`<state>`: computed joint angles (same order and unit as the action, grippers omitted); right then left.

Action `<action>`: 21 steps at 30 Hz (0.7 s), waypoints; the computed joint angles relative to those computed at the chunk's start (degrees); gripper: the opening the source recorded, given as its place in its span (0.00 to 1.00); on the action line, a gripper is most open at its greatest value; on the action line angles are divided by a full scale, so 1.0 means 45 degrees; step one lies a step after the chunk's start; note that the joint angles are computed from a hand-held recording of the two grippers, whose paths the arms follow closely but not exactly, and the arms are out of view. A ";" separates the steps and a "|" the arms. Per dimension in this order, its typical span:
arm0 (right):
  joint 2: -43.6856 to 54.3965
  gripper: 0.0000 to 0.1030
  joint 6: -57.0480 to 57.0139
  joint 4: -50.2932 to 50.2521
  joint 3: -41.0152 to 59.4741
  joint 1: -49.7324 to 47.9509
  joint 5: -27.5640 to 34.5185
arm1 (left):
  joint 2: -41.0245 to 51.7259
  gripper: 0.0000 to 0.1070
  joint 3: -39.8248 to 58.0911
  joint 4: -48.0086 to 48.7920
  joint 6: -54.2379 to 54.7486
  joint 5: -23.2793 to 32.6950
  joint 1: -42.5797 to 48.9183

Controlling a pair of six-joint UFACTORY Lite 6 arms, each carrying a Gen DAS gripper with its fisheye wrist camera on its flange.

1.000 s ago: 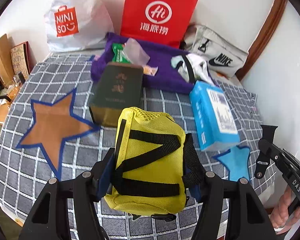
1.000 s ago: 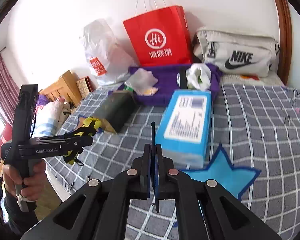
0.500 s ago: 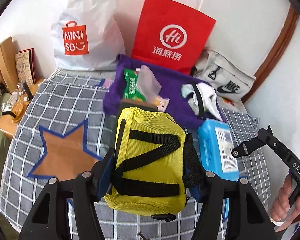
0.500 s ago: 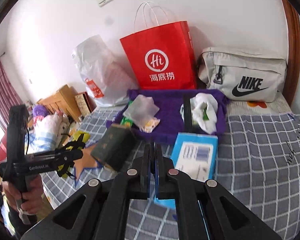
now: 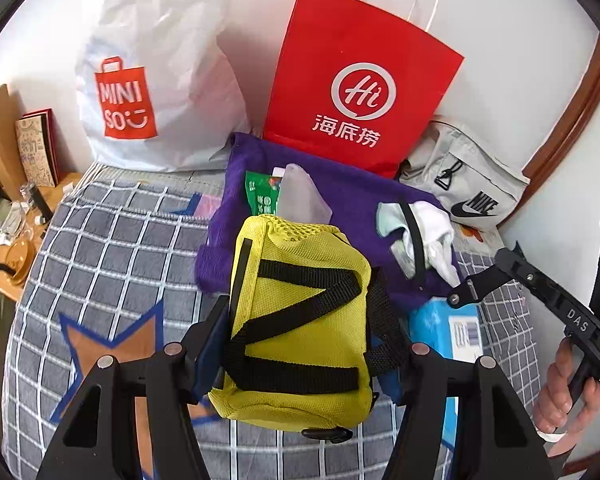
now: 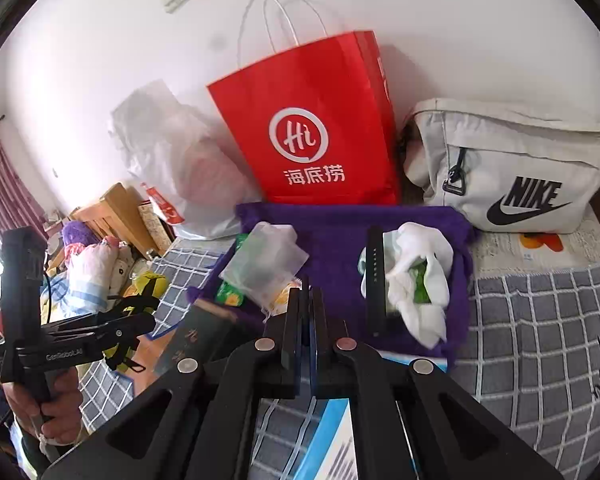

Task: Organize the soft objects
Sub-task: 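Lift and carry the yellow pouch with the left tool to the purple towel, then lower the yellow pouch onto the towel and open the left tool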

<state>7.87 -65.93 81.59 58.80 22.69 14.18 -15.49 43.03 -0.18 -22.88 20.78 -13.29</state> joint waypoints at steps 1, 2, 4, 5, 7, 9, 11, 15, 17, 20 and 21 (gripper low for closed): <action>0.0607 0.03 0.0405 -0.0492 0.0559 -0.0020 0.0096 | 0.0371 0.57 0.0232 -0.0127 0.0151 -0.0100 0.0080; 0.1078 0.03 0.0765 -0.0887 0.0997 -0.0014 0.0110 | 0.0684 0.57 0.0432 -0.0299 0.0347 -0.0186 0.0171; 0.2213 0.03 0.1691 -0.1918 0.2045 0.0027 0.0223 | 0.1517 0.57 0.0991 -0.0940 0.1040 -0.0381 0.0403; 0.2723 0.03 0.1941 -0.2183 0.2527 0.0022 0.0379 | 0.1801 0.57 0.1190 -0.1219 0.1357 -0.0441 0.0482; 0.3648 0.03 0.1980 -0.2186 0.3386 -0.0089 0.0904 | 0.2592 0.57 0.1825 -0.1493 0.1725 -0.0491 0.0576; 0.4447 0.03 0.2189 -0.2343 0.4179 -0.0241 0.1465 | 0.3228 0.57 0.2436 -0.1657 0.1915 -0.0495 0.0607; 0.5167 0.03 0.2332 -0.2380 0.4907 -0.0349 0.1783 | 0.3950 0.57 0.3194 -0.2078 0.2375 -0.0453 0.0619; 0.6510 0.03 0.4345 -0.4474 0.6463 -0.0202 0.2025 | 0.5506 0.57 0.4833 -0.2486 0.2767 -0.0272 0.0554; 0.7050 0.03 0.4637 -0.4873 0.6995 -0.0203 0.2286 | 0.6282 0.57 0.5614 -0.2354 0.2554 -0.0154 0.0491; 0.7918 0.03 0.4666 -0.4810 0.7794 -0.0492 0.2998 | 0.7382 0.57 0.6725 -0.1737 0.1948 0.0001 0.0310; 0.8277 0.04 0.5014 -0.5052 0.8122 -0.0580 0.3134 | 0.7801 0.57 0.7142 -0.1507 0.1752 0.0064 0.0242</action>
